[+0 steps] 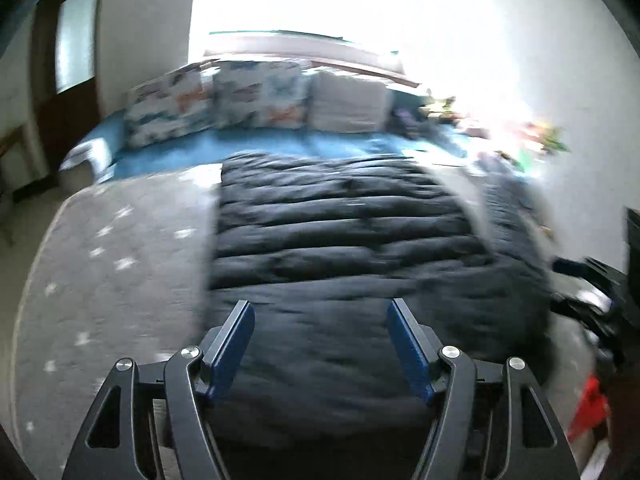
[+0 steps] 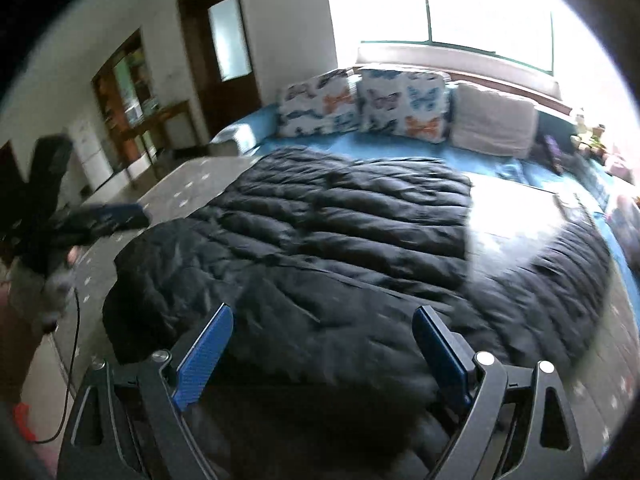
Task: Fold large clothes
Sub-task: 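Release the jacket and smooth it flat with both tools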
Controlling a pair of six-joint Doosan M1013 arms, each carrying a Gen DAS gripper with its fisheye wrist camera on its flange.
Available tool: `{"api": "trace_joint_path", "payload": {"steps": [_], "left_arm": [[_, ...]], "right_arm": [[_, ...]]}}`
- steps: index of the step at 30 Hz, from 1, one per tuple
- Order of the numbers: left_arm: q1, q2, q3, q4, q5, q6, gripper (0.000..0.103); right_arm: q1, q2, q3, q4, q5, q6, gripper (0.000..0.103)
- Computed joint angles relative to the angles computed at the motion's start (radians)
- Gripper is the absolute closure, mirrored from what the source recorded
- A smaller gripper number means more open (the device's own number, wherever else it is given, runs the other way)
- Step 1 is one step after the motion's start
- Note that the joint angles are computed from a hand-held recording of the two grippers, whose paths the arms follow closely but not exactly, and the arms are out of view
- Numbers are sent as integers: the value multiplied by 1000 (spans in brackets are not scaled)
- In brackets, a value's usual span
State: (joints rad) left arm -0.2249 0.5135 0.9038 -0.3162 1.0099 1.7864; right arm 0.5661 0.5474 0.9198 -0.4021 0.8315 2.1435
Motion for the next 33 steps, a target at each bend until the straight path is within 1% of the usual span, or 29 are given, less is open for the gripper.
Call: {"api": "trace_joint_path", "payload": {"steps": [1,3,4,5,7,8,9,10,11,12,14,17,19,20,22,23,25,26,28,31,33], "left_arm": [[11,18,-21,-5,19,-11,31],[25,52,-54,-1,63,-40,31],[30,65,-63,-3,86,-36,31],[30,68,-57,3,89,-31,31],[26,63,-22,32,68,-14,31],[25,55,3,32,48,3,31],[24,48,24,20,25,16,31],[26,43,40,5,9,27,30],[25,43,40,13,12,32,30],[19,37,51,27,5,33,30],[13,35,56,52,2,29,30],[1,25,67,76,-3,42,30],[-5,18,77,100,-10,46,30],[-11,15,77,120,-11,41,30],[-21,6,75,148,-19,31,30],[-27,-4,80,158,-37,31,30],[-34,-20,82,142,-52,47,30],[-38,-27,81,117,-52,70,30],[-50,-29,72,94,-37,105,30],[-74,-10,34,74,14,149,30],[-96,4,17,80,40,161,31]], "right_arm": [[-3,22,-34,36,14,-44,4],[-3,53,-77,56,41,-78,4],[-7,74,-105,82,65,-100,4],[-9,84,-117,99,81,-110,4],[-13,112,-143,97,150,-95,4],[-18,127,-157,109,205,-91,4],[-22,135,-161,113,240,-83,6],[-29,128,-132,119,235,-75,6],[-36,107,-85,137,180,-74,6],[-39,93,-61,145,157,-68,8],[-33,85,-60,121,181,-54,11],[-24,69,-43,78,209,-56,12],[-29,50,-8,82,193,-42,12],[-35,35,25,98,171,-23,12],[-38,25,54,98,139,-20,12],[-34,30,45,88,145,-23,12],[-37,25,42,102,139,-25,12],[-42,4,68,123,104,-17,12],[-50,-37,118,112,47,26,12],[-66,-98,191,13,4,153,12],[-81,-127,227,-58,11,251,12]]}}
